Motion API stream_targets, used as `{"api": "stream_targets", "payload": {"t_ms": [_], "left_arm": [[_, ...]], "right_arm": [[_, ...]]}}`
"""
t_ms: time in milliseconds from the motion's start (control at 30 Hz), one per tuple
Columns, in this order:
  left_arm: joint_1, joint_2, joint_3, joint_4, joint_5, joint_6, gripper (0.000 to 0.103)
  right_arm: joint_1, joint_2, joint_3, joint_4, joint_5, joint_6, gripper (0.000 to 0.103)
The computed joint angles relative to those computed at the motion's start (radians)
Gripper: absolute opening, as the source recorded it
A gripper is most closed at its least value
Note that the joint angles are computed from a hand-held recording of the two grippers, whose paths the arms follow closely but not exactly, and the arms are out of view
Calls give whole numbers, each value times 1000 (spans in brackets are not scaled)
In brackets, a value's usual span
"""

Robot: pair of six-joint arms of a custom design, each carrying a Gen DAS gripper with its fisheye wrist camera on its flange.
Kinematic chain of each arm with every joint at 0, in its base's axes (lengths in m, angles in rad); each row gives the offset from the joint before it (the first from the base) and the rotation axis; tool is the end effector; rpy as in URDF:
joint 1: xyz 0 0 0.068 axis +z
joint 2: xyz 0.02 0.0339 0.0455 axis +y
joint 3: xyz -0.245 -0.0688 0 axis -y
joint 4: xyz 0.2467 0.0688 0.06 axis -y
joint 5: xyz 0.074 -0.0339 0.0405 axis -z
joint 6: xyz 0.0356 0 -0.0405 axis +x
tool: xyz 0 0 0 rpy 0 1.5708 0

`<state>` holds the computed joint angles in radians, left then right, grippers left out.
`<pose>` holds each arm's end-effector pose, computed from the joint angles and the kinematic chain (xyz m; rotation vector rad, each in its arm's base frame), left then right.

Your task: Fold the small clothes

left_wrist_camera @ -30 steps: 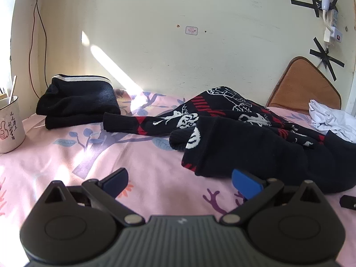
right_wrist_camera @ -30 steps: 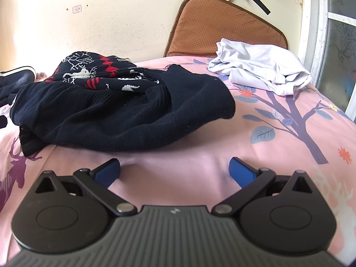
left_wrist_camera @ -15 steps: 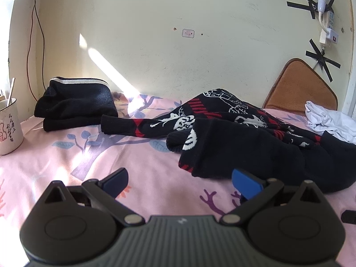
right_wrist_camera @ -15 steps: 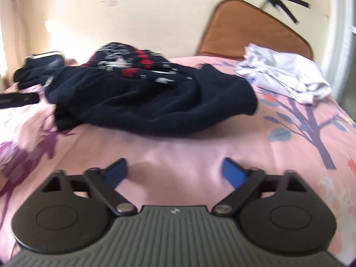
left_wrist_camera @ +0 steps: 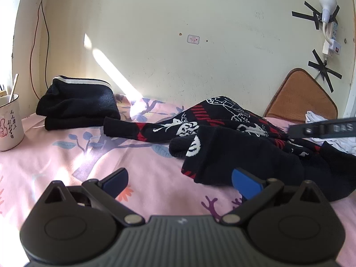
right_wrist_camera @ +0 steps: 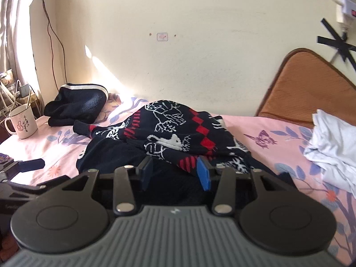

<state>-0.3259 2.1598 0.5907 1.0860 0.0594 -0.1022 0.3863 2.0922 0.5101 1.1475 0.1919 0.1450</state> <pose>0.2963 -0.1024 0.0197 0.2678 2.0515 -0.3257 0.2787 0.1060 0.0327 -0.1185 1.9965 0.1491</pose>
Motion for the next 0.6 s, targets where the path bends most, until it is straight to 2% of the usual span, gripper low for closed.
{"api": "stream_targets", "payload": {"t_ms": [100,200,233,400,467,500,567,600], "left_arm": [[-3,6,-4,24,4,4,103],[-9,9,-8,40,1,8,103],[-9,10,-8,44,2,9,103],[4,15,1,40,30,-2,103],[12,16,8,31,44,-12,103],[17,17,12,25,51,-18,103],[23,16,17,14,62,-27,103],[26,16,19,12,67,-30,103]], "right_arm": [[2,18,173,-184,-34,-42,50],[22,51,355,-394,-58,-105,68],[34,73,414,-457,-58,-130,70],[111,221,688,-684,21,-276,70],[118,267,776,-765,23,-283,61],[115,279,803,-792,21,-272,41],[105,278,823,-802,20,-246,19],[88,256,802,-791,-22,-216,13]]}}
